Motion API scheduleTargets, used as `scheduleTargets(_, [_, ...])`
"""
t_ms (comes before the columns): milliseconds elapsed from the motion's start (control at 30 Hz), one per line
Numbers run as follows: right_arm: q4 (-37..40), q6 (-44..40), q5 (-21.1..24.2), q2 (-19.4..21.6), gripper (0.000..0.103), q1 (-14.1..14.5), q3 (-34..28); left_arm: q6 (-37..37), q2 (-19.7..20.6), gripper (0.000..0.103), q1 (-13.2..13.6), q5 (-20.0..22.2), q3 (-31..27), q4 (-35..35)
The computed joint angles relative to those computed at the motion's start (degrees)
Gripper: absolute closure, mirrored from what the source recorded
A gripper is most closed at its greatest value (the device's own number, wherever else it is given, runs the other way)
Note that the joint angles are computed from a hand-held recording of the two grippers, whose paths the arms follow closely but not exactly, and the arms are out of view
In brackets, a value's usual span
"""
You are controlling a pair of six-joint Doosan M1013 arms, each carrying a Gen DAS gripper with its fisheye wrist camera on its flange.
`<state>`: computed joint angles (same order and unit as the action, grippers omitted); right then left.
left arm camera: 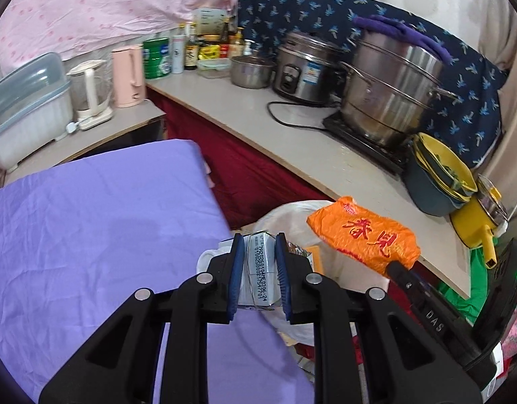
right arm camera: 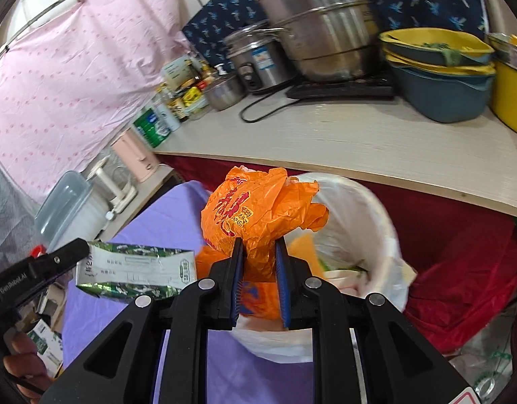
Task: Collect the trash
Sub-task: 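Carry the carton and orange bag with both grippers over the bin, then open both grippers to drop the carton and orange bag into the bin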
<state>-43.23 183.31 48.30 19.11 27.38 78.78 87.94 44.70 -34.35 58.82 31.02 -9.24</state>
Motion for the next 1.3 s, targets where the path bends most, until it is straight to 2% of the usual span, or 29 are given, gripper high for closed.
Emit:
scheduleTargets(200, [0.01, 3.15, 0.66, -2.28, 0.086, -0.79, 4.25, 1.12, 3.95, 0.084, -2.3, 4.34, -6.19, 0.16])
scheduleTargets(433, [1.02, 2.63, 1.43, -2.46, 0.085, -1.35, 4.94, 1.17, 7.65, 0.084, -3.78, 8.79, -11.8, 1.56])
scheduleTargets(500, [1.73, 1.8, 1.13, -2.16, 0.08, -1.57, 4.52, 0.34, 7.7, 0.082, -3.91, 8.21, -11.52, 2.06])
scheduleTargets(533, [1.72, 1.71, 0.85, -1.99, 0.078, -1.63, 4.37, 0.09, 7.34, 0.074, -3.97, 7.37, -10.68, 2.35])
scheduleTargets(567, [1.87, 1.36, 0.47, -1.82, 0.074, -1.7, 4.15, -0.45, 6.9, 0.062, -4.03, 6.29, -9.74, 3.1])
scheduleTargets(633, [1.77, 0.87, 0.0, -1.48, 0.068, -1.66, 3.68, -1.29, 6.09, 0.052, -3.97, 4.44, -8.14, 3.85])
scheduleTargets(867, [2.01, 0.19, -1.21, -0.91, 0.063, -1.62, 2.78, -3.05, 6.55, 0.046, -3.43, 5.67, -9.21, 4.43])
scheduleTargets(1000, [1.71, -0.1, -1.08, -0.89, 0.062, -1.42, 2.46, -3.08, 5.46, 0.044, -3.39, 4.42, -7.2, 5.26])
scheduleTargets(1167, [1.66, -0.92, -0.42, -0.84, 0.055, -0.91, 1.9, -3.64, 3.91, 0.038, -3.37, 2.89, -4.47, 6.28])
scheduleTargets(1300, [1.79, -1.88, -0.1, -0.85, 0.052, -0.53, 1.49, -3.95, 2.25, 0.037, -3.39, 1.17, -1.48, 7.89])
